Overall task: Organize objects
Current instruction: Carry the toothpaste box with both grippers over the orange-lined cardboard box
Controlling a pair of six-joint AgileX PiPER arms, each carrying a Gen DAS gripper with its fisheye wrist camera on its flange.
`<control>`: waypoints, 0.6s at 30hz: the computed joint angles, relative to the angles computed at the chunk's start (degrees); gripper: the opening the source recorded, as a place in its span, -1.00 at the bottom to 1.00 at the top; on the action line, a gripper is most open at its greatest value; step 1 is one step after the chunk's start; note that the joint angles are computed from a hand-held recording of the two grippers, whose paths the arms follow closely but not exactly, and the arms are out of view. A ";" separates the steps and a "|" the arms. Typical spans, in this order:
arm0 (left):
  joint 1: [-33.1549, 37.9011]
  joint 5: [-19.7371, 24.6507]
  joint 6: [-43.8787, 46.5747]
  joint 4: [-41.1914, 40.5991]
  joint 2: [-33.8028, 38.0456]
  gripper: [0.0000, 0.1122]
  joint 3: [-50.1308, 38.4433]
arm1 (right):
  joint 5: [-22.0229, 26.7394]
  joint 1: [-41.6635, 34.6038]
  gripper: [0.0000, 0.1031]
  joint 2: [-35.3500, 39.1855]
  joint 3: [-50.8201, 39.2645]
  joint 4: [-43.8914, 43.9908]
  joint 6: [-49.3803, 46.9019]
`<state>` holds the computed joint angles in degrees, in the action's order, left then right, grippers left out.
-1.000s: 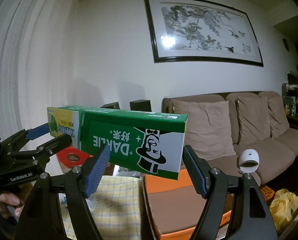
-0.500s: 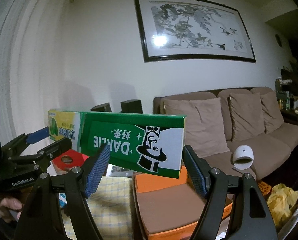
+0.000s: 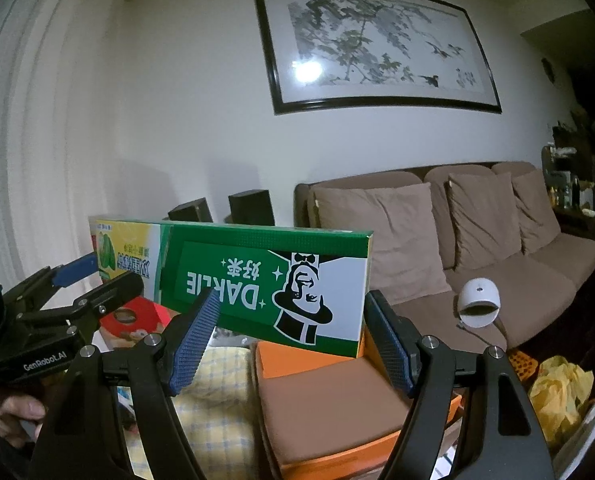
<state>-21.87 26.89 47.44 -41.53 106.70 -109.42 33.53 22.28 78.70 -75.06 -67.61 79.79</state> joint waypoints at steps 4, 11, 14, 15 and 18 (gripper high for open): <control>-0.93 0.58 -1.28 1.41 1.37 0.51 -1.64 | -0.48 -1.31 0.48 -0.36 0.65 1.02 -0.37; -2.58 1.94 -5.01 5.03 4.14 0.51 -5.02 | -1.19 -3.85 0.48 -0.43 1.29 3.65 -1.54; -3.06 3.01 -6.99 6.84 5.66 0.51 -6.98 | -1.68 -4.95 0.48 -0.25 1.53 4.80 -2.15; -2.94 3.59 -7.28 7.09 6.34 0.51 -8.02 | -1.94 -5.39 0.48 -0.11 1.50 5.39 -2.57; -3.15 4.77 -8.66 8.37 7.80 0.51 -9.88 | -2.69 -6.40 0.48 0.07 1.95 6.58 -3.18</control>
<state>-25.03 31.67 38.78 -33.16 114.49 -119.30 30.84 15.88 78.77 -73.11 -61.04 76.61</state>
